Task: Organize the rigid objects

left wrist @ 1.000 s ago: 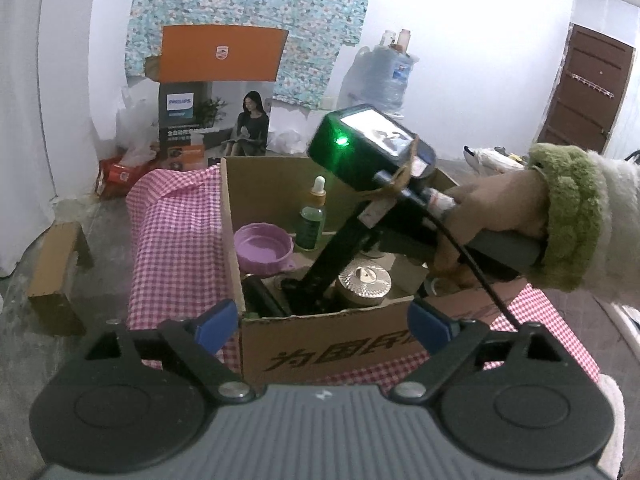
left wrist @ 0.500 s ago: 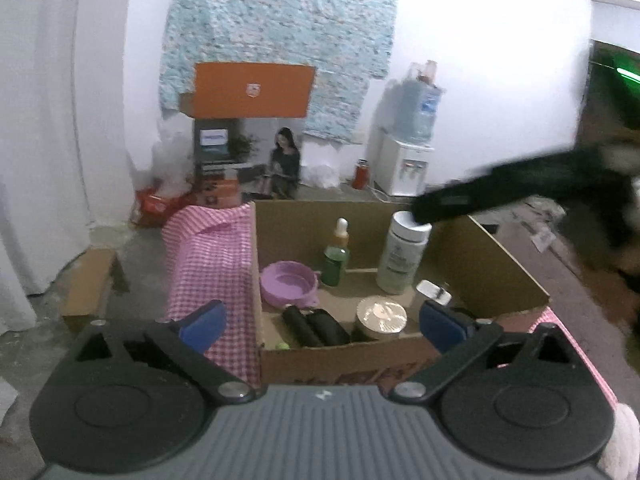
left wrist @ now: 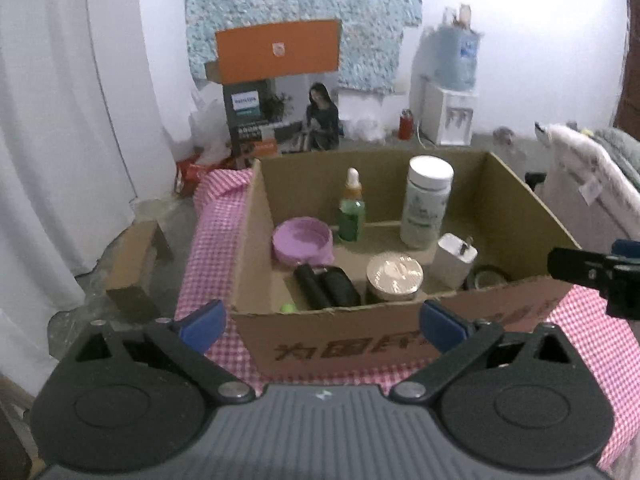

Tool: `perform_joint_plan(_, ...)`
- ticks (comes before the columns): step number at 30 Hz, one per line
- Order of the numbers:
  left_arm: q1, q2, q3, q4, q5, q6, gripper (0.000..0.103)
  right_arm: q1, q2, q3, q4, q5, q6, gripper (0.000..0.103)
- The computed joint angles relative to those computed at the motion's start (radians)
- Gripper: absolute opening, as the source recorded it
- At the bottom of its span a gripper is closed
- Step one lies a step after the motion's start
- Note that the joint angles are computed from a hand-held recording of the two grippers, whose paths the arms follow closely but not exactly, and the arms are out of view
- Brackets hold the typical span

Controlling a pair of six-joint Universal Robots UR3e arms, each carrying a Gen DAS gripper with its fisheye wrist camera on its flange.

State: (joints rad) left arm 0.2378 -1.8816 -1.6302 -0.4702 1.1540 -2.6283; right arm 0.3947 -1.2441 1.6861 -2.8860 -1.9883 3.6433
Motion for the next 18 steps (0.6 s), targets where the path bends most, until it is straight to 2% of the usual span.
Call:
perform_joint_plan(5, -0.030, -0.010, -0.005, 0.045, 0.023, -0.044, 0.103, 0.048, 0.055, -0.036, 0.037, -0.115, 0.032, 0.102)
perform_joint_plan(10, -0.038, -0.034, 0.064, -0.041, 0.006, -0.065, 0.103, 0.021, 0.056, -0.027, 0.026, -0.045, 0.037, 0.102)
perform_joint_plan(18, -0.066, -0.061, 0.099, -0.034, 0.059, -0.084, 0.103, 0.012, 0.059, -0.068, 0.083, -0.028, 0.029, 0.102)
